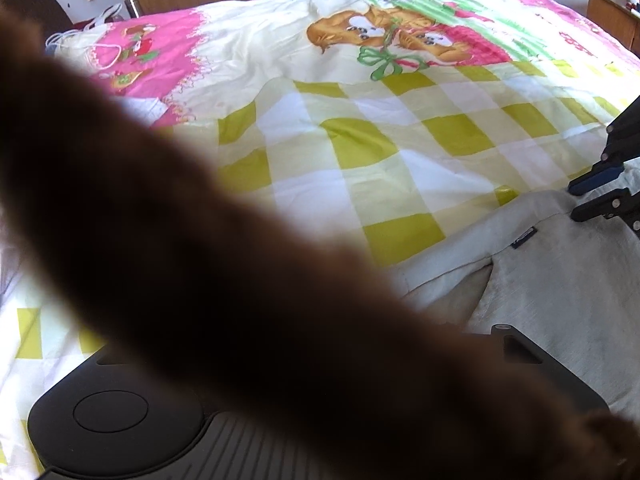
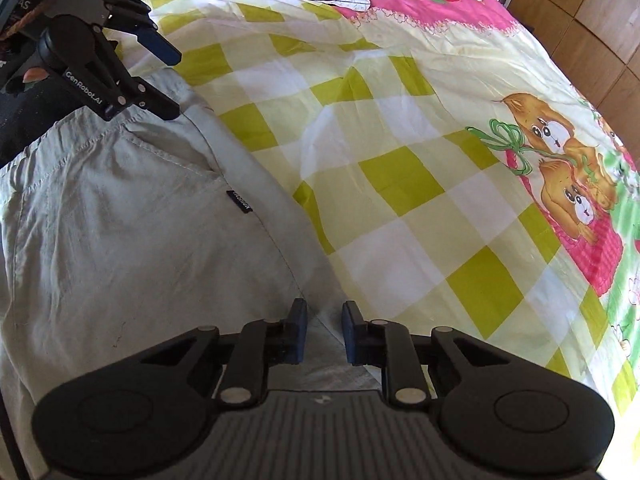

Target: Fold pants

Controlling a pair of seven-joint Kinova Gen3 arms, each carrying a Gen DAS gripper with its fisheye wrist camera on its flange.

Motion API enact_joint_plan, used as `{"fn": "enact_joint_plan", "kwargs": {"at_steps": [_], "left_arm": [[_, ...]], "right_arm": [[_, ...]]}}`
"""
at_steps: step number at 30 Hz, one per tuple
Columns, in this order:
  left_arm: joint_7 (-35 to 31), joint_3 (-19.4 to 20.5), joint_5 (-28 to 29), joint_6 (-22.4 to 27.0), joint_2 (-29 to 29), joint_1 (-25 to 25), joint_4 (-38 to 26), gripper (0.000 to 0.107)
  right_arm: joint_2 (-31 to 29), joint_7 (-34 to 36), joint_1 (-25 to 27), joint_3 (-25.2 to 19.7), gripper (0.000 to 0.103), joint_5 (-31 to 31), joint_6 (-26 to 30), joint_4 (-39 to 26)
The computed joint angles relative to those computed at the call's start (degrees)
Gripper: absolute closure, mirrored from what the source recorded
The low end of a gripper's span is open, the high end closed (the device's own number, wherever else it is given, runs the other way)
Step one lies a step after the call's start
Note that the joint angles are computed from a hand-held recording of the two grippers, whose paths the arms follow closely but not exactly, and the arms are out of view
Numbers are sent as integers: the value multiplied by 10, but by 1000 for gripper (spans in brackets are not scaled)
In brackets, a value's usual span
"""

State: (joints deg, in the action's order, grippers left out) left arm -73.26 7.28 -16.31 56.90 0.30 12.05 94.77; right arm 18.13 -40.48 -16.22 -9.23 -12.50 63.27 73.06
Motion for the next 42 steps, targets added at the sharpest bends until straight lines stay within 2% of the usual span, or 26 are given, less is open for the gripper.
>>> {"fn": "enact_joint_plan", "kwargs": {"at_steps": [3,7,9,11,12,14,15,19,25,30,35,38,42], "left_arm": [[-20,-6,27,4,4,-8,2,35],[-17,-6,34,-2,9,-7,7,35],[-6,-5,31,-6,11,-5,9,37],[2,-2,25,-11,9,-1,12,51],[5,-1,24,-12,7,1,13,56],[0,2,25,-11,5,5,13,75],[7,5,18,-8,5,9,12,77],[46,20,-25,10,2,31,7,88],[87,45,-56,22,-60,51,12,89],[131,107,-62,36,-166,48,46,89],[198,228,-39,106,-264,23,84,89],[233,281,-1,145,-310,-5,111,89],[266,334,42,189,-375,-54,147,89]], "right_arm": [[-4,2,3,0,66,-5,-21,11],[1,14,5,-2,48,-2,-38,15],[9,12,6,-1,47,-5,-36,11],[17,-1,5,1,48,-5,-27,3],[19,-6,5,1,52,-6,-23,1],[25,-10,13,-2,75,-20,2,-15],[23,-18,17,-6,83,-23,8,-16],[-15,-2,26,-5,84,-40,-16,19],[-102,42,72,5,85,-127,-2,60],[-219,102,90,50,85,-213,66,120],[-328,127,57,95,85,-240,149,203],[-373,103,31,90,85,-229,170,265],[-417,47,6,51,85,-203,146,346]]}}
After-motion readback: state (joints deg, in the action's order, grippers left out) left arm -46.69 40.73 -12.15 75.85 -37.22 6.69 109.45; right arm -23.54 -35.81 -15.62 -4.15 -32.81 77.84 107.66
